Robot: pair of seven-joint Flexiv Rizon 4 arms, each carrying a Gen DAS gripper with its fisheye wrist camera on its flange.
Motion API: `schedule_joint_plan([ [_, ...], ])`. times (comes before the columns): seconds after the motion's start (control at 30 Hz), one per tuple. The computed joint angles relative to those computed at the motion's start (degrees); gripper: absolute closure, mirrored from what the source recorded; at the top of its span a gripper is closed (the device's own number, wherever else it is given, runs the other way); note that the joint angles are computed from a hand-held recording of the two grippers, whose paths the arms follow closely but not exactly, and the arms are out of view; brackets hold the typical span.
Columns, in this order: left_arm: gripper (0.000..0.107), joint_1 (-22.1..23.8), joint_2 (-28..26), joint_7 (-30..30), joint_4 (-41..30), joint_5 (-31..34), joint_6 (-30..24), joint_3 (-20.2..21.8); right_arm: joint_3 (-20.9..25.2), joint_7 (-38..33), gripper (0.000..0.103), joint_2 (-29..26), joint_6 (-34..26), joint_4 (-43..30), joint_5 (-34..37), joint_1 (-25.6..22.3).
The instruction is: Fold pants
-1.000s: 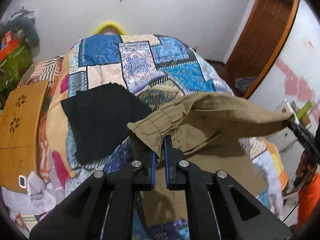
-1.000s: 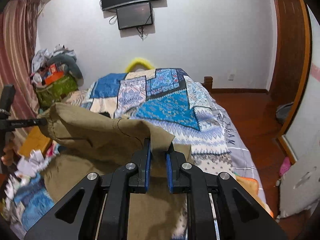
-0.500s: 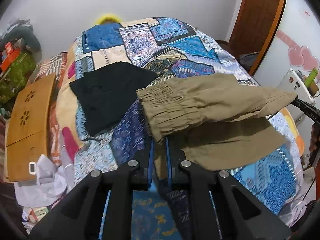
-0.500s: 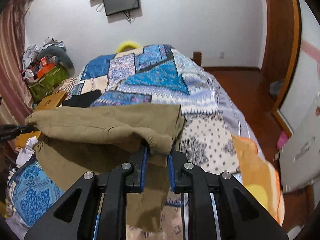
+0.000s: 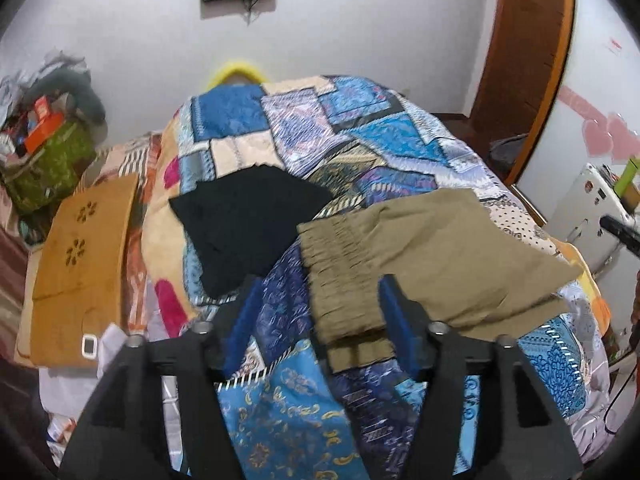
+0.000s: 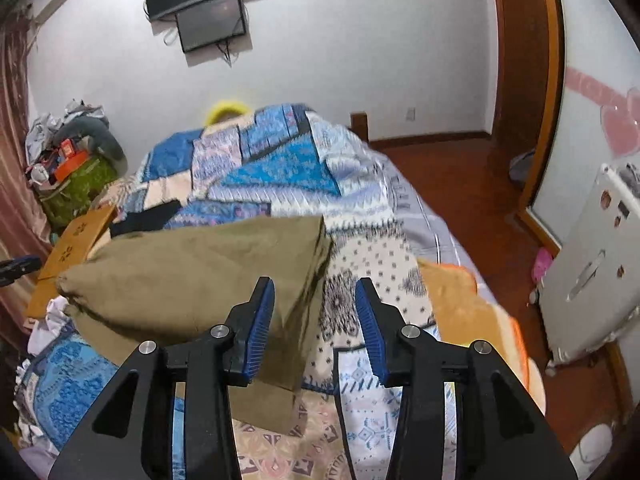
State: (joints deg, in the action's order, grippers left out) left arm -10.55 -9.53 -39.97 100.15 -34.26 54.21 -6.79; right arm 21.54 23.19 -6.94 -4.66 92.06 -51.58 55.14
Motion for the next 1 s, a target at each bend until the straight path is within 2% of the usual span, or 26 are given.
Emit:
schedule_joint_plan([
  [0.13,0.026,-1.1,0.7,2.7,0.7,-0.6,0.5,-0.9,-0.7,-3.6,0.051,-1.6,0.9,-2.0,-3.2,0.6],
  [0.2,0.023,-1.7,0.7,3.4,0.6,-0.1,-0.4,-1.1,-1.3,-6.2,0.044,-2.6,2.6,-3.0,-3.6,0.6],
  [0.27,0.021,-2.3,0.5,3.6,0.5,1.0,-1.1,-1.2,-2.0,-9.7,0.031,-3.9,4.4,-4.3,-3.5,0.7],
  [0.37,0.017,-3.1,0.5,4.7,1.1,2.9,-1.8,-1.3,-3.1,-13.0,0.025,-5.3,6.8,-5.6,-3.1,0.8],
  [0.43,0.013,-3.6,0.3,5.0,1.5,4.7,-2.2,-1.2,-3.7,-13.9,0.024,-5.9,9.2,-5.8,-2.5,0.7],
  [0.63,0.013,-4.1,-0.8,3.4,2.3,10.7,-3.2,-0.5,-5.0,-16.9,0.024,-7.9,16.9,-6.1,1.0,-0.5],
  [0.8,0.013,-4.9,-2.0,2.6,2.2,16.4,-0.3,-0.4,-6.0,-20.5,0.024,-10.0,20.9,-7.3,3.5,-0.5],
  [0.9,0.013,-5.5,-2.9,1.7,1.5,18.8,1.1,-0.6,-6.7,-21.8,0.024,-11.0,23.4,-7.8,4.3,-0.5],
  [1.0,0.013,-5.4,-3.8,1.8,-0.1,18.3,0.1,-1.3,-7.3,-24.0,0.024,-12.3,25.9,-8.5,5.2,-0.6],
])
